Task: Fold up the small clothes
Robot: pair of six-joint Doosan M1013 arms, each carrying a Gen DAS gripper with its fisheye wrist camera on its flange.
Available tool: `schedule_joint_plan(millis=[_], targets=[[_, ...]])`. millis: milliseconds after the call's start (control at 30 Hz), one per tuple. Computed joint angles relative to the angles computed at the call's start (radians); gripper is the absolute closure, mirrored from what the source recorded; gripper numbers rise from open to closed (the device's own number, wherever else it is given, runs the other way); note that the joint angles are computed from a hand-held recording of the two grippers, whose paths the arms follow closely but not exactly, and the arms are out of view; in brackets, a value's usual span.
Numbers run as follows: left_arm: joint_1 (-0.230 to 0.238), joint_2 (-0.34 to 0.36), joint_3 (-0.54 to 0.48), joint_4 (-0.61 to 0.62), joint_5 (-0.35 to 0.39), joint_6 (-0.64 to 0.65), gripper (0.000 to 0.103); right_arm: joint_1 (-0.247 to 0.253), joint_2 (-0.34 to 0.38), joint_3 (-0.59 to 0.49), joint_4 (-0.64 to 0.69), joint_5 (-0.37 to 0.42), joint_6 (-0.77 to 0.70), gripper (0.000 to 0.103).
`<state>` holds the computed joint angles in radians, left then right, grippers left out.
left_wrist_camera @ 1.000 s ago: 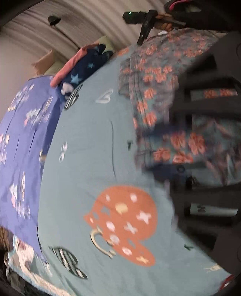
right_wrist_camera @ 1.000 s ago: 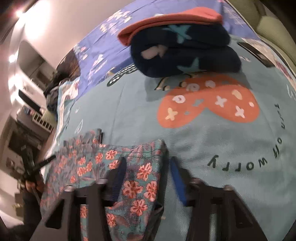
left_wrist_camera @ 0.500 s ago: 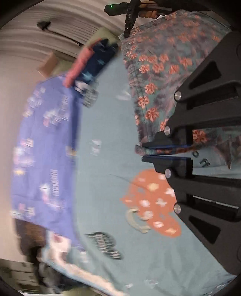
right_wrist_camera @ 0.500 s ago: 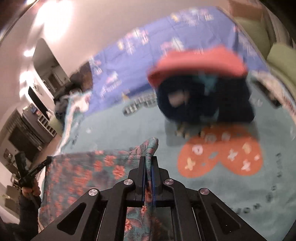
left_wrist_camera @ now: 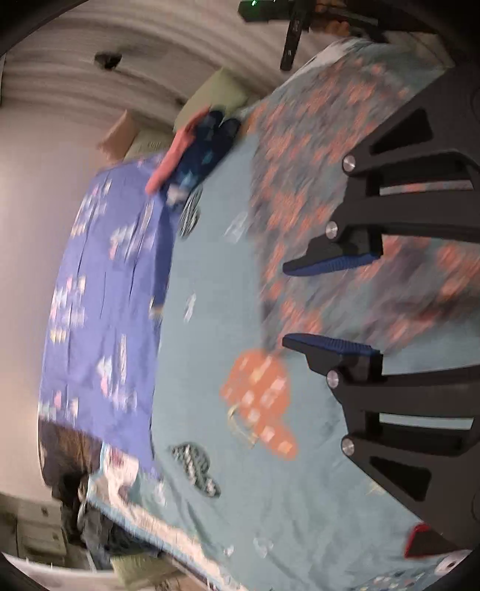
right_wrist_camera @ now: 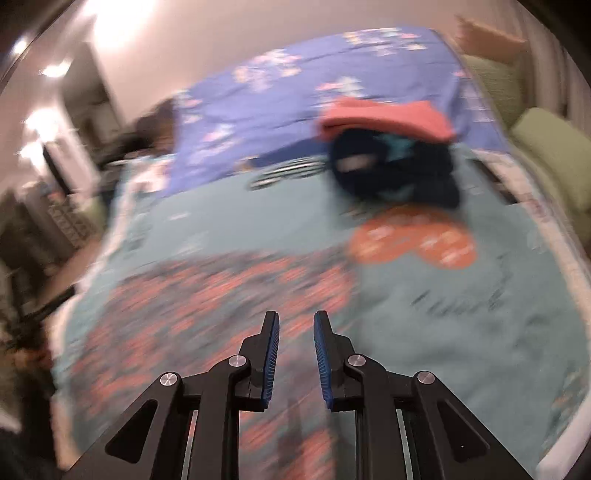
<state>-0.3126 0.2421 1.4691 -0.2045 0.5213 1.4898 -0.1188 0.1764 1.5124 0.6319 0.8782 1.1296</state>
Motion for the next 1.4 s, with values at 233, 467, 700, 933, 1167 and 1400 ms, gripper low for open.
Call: schedule_joint_plan(millis=[233, 467, 700, 933, 1167, 1400], targets=[[-0.059, -0.032, 0.11, 0.22, 0.08, -0.195, 0.062, 0.01, -0.07, 0.149, -0.127, -0.009, 0.193, 0.089], [-0.028, -0.117, 0.179, 0.196, 0.015, -0.273, 0.054, 0.083, -0.129, 0.143, -0.165, -0.053, 0.131, 0.079], [-0.031, -0.144, 0.235, 0.145, 0.029, -0.286, 0.052, 0.219, -0.104, 0.129, -0.134, -0.054, 0.0, 0.068], [-0.046, -0.17, 0.264, 0.24, 0.012, -0.347, 0.042, 0.342, -0.077, 0.115, -0.224, -0.075, -0.052, 0.058], [-0.029, -0.175, 0.281, 0.166, 0.001, -0.276, 0.038, 0.432, -0.075, 0.141, -0.433, -0.24, 0.069, 0.057], [0.002, -0.181, 0.296, 0.177, -0.001, -0.308, 0.036, 0.492, -0.048, 0.129, -0.427, -0.252, -0.067, 0.051]])
